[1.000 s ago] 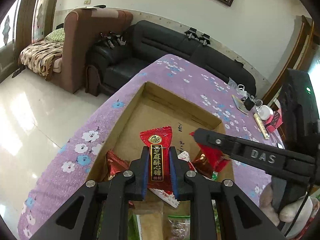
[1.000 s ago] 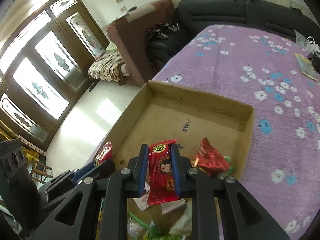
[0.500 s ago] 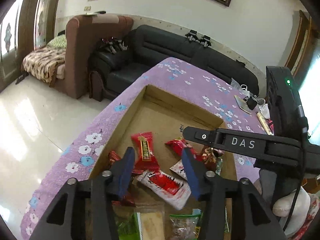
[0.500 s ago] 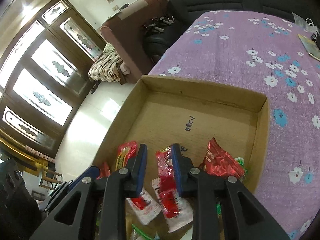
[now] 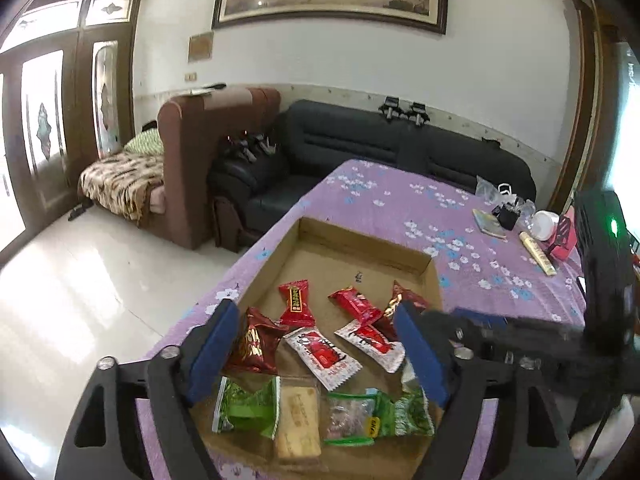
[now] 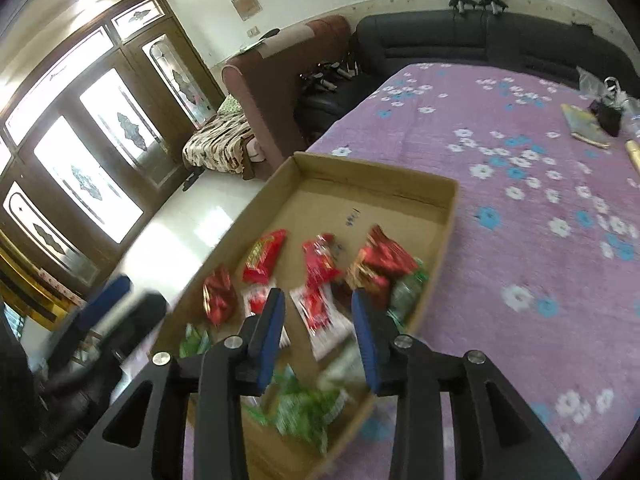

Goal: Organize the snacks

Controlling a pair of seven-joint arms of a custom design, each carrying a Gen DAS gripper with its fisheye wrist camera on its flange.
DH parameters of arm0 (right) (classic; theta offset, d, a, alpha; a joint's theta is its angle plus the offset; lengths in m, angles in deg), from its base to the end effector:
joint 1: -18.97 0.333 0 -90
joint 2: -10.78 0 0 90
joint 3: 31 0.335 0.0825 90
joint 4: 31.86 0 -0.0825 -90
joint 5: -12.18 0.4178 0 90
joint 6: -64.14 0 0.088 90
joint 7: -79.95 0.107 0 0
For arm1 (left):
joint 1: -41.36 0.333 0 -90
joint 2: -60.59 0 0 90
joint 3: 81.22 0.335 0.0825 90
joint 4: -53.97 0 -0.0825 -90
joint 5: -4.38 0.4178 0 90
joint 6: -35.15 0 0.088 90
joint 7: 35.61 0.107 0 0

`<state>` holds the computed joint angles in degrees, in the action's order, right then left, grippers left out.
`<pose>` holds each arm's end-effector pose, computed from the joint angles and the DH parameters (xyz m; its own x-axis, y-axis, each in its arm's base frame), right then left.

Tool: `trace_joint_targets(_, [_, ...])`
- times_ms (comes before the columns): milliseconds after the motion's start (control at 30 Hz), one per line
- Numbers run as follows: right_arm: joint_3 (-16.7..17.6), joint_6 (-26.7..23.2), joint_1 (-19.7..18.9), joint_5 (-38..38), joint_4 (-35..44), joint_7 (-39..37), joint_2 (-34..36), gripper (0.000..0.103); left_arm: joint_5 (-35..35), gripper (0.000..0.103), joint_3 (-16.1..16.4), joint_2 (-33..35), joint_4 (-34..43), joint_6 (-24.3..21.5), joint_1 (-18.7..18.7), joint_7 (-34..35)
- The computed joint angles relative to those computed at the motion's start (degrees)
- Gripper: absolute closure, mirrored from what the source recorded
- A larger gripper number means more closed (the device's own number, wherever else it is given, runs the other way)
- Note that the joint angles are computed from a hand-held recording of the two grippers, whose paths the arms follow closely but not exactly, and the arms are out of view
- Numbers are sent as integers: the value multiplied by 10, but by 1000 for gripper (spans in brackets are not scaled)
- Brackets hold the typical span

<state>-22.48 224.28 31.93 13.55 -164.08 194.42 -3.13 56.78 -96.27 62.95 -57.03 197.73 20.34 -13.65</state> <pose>0.5049 0.2025 0.5300 0.0318 -0.9645 -0.2622 -0.7787 0.1406 -0.6114 0.4967 -0.4096 0.5539 -0.2622 -0.9570 0.1240 -0.5594 0.0460 -0.8276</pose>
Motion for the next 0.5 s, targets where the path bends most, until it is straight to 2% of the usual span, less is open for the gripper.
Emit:
trace_joint_targets(167, [23, 2, -17, -37, -62, 23, -67, 66, 84, 11, -10, -30, -9, -23, -5, -82])
trace_joint_targets(333, [47, 7, -31, -56, -108, 29, -125, 65, 180, 4, -35, -69, -21, -56, 0, -179])
trace_joint_targets(500, [78, 17, -48, -75, -141, 36, -176, 58, 267, 1, -64, -109, -35, -111, 3, -267])
